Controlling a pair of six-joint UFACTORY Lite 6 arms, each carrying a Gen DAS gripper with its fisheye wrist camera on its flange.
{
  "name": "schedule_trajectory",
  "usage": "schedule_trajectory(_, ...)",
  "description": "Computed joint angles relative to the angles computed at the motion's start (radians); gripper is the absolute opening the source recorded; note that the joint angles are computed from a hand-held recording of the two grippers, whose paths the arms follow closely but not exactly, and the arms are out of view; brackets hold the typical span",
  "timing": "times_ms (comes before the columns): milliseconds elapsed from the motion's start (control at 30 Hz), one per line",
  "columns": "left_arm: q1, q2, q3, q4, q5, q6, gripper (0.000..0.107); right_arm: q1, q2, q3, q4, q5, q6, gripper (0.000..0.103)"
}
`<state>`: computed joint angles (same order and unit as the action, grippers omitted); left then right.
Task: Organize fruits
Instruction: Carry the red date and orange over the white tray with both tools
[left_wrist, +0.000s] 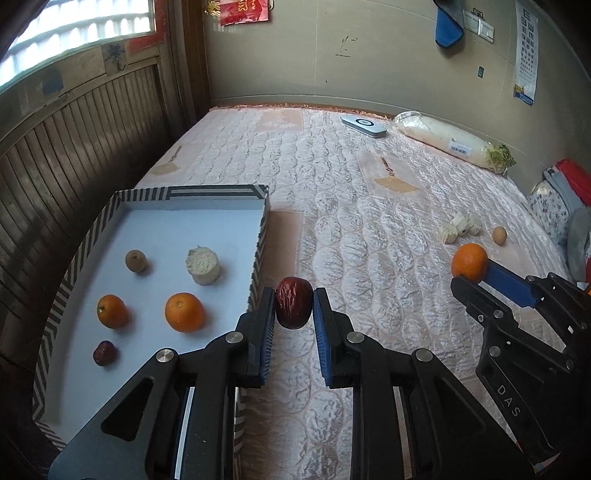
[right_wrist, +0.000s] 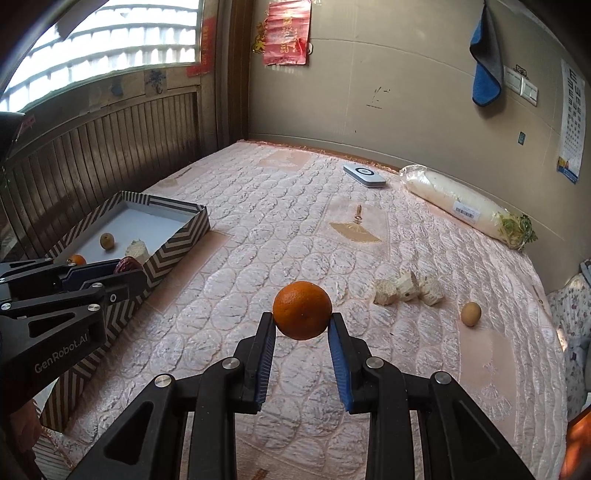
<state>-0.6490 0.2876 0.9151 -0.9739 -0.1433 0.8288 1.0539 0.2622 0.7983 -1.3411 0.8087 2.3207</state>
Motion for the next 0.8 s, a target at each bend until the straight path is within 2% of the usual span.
schedule_trajectory(800, 0.343, -0.082, -0.134, 1.198, 0.003, -1.082, 0.020, 0.012, 0.293, 0.436, 0.083, -0.010, -0.292, 0.028)
